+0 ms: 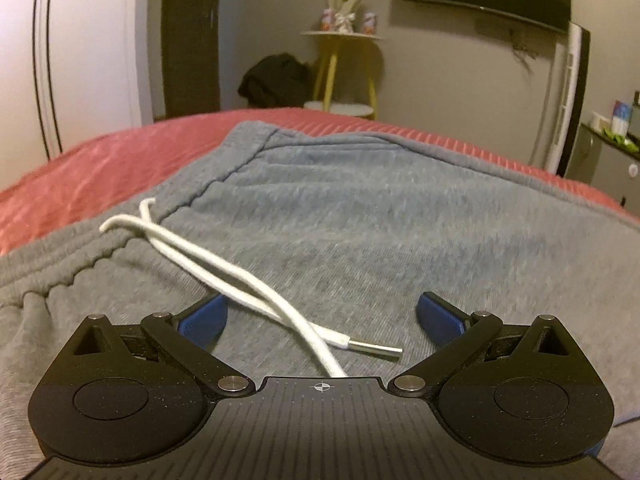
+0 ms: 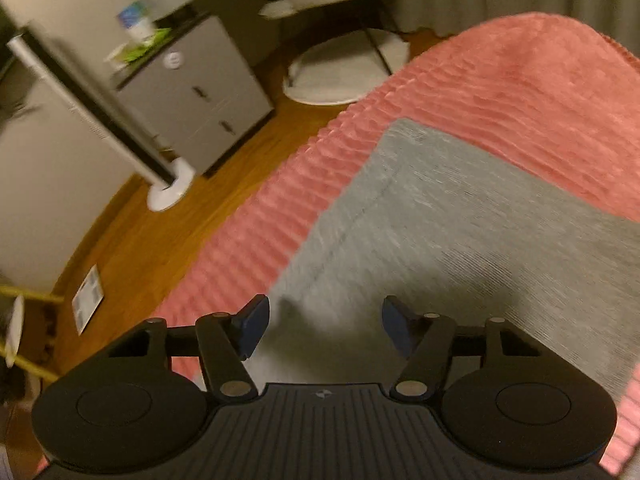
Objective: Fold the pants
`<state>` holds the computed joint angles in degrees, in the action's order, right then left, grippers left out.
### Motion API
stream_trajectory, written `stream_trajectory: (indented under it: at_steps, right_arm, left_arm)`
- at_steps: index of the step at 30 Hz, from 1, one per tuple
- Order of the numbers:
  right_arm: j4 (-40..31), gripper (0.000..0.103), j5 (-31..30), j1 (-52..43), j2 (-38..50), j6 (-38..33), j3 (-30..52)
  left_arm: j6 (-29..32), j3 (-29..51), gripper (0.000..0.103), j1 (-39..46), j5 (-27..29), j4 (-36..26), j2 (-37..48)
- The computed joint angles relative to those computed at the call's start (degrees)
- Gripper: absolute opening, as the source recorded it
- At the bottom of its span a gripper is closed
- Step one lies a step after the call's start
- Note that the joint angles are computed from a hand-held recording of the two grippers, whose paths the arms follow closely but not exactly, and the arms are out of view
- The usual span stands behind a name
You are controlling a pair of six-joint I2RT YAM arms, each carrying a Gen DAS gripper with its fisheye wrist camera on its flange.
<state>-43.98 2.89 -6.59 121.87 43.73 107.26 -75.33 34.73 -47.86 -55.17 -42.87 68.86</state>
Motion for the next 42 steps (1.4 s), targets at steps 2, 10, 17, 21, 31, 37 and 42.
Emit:
stream_trajectory:
  at_steps: [2,10,17,21,31,37,42]
  right_arm:
    - [-2.14,0.066,2.56,0.64,3.33,1.58,4.33]
    - [-6.88,0.03,14.17,4.34,8.63,-4.0,11.03]
    - [14.33,0.005,8.5,1.69,-26.78,-5.71,-30.34]
    - [14.46,0.005,5.34,-2.13,-55.57,-3.94,-53.58]
    - [-2.35,0.003,-26.35,-42.63,-83.23,-23.0,-76.16]
    - [2.67,0.038,-39.31,-51.37,-75.2,-21.99,-76.45]
    - [8.87,0.039,-39.9,-50.12,-70.94,-17.35,-77.39]
  left_arm:
    - [-0.41,0.1,0.103,-0.02,-0.23,-0.23,0.35]
    - [-0.7,-0.8,0.103,-0.25,0.23,0.35,-1.1]
    - [2.97,-3.2,0.103,1.22,2.72,2.49,-7.46]
    - [3.48,-2.98,0.103,0.12,2.55,0.3,-11.05]
    - [23.84,-2.89,0.103,26.13,40.23,19.19,-29.69]
    - [27.46,7.73,0.081,39.84,58.98,23.81,-6.95]
    - [29.42,14.89,0.059,40.73,59.88,22.4,7.26]
